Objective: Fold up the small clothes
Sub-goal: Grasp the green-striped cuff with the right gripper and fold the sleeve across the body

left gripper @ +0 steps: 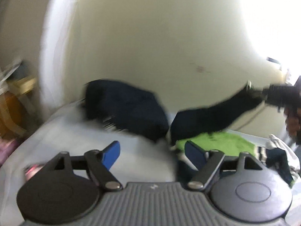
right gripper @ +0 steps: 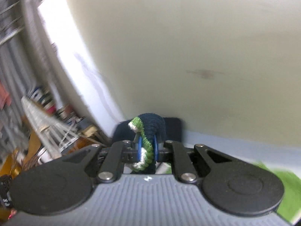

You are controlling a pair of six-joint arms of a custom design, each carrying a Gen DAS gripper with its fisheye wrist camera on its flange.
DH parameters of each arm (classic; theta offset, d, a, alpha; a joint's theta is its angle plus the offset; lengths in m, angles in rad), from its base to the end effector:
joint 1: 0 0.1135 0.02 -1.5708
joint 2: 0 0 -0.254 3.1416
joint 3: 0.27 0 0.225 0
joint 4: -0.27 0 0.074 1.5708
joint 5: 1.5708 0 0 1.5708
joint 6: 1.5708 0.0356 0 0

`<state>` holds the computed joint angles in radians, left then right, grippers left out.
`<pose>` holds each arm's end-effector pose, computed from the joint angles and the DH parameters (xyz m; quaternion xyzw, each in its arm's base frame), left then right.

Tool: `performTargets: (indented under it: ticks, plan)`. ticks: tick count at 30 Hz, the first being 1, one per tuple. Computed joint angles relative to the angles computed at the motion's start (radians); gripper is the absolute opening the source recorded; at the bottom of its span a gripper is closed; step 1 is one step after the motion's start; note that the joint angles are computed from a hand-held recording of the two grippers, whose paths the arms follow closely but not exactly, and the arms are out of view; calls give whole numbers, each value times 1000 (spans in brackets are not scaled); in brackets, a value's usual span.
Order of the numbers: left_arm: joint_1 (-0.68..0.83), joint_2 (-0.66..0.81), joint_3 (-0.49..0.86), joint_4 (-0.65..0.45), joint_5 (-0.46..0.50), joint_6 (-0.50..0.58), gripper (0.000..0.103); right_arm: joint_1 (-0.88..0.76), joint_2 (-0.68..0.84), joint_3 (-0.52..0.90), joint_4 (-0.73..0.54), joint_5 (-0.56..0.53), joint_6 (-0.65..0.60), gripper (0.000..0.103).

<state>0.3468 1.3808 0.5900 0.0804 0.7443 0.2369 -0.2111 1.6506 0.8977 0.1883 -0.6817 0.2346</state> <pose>0.2369 0.0600 0.1856 0.1049 0.8537 -0.2047 0.4672 0.3229 -0.0462 0.2078 0.0253 0.8409 0.2982 0.4509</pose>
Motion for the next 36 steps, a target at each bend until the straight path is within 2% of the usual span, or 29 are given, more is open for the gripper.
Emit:
performTargets:
  ticks: [3,5,9,12,13,14,15,16,17,18,19,20,21,22,24,25,26,27,28,31,32,34,36]
  plan:
    - [-220,133,97,91,-119,-94,82,-167,26,-91,33,-97,-13,16]
    - [-350,271,212,102,-216,-137,84,-259,85,-124,58,-162,-28,16]
    - [-531,605,556,-18,-381,-210,84,-369,258,-110,87,-246,-59,16]
    - [-596,792,768,-125,-426,-250,84,-392,336,-97,128,-288,-47,16]
    - [-614,828,796,-131,-449,-256,79,-390,334,-93,126,-298,-38,16]
    - [-634,859,821,-132,-487,-252,68,-400,344,-86,127,-318,-43,16]
    - [-656,882,837,-133,-545,-242,34,-426,345,-69,84,-348,-77,16]
    - [-671,892,847,-132,-586,-242,25,-450,352,-48,55,-385,-99,16]
    - [-660,877,818,-89,-563,-257,21,-472,348,-61,100,-443,-76,16]
    - [-634,841,744,4,-510,-293,19,-492,343,-78,164,-502,-42,16]
    - [-602,801,652,124,-462,-339,19,-508,334,-124,306,-562,37,16]
    - [-571,777,569,251,-418,-395,21,-537,340,-182,507,-621,139,16]
    - [-548,772,517,342,-394,-440,27,-554,355,-211,620,-647,187,16]
    - [-542,780,506,364,-418,-455,36,-556,366,-217,612,-638,150,17]
    - [-560,820,535,326,-539,-443,47,-520,354,-151,260,-457,-98,21]
    - [-558,843,551,309,-554,-440,52,-489,363,-129,161,-322,-168,26]
    - [-546,858,542,329,-527,-449,53,-460,372,-128,125,-191,-221,30]
    - [-535,858,508,381,-506,-460,56,-446,371,-145,136,-104,-253,30]
    - [-524,852,490,400,-484,-464,58,-456,365,-174,167,-66,-265,31]
    - [-487,840,466,427,-424,-496,58,-563,343,-238,254,-197,-180,34]
    - [-477,834,457,429,-407,-511,59,-588,313,-265,279,-209,-160,34]
    - [-467,810,445,402,-379,-509,59,-563,220,-334,336,-146,-128,34]
    - [-471,777,437,344,-404,-465,59,-524,134,-324,264,-145,-152,34]
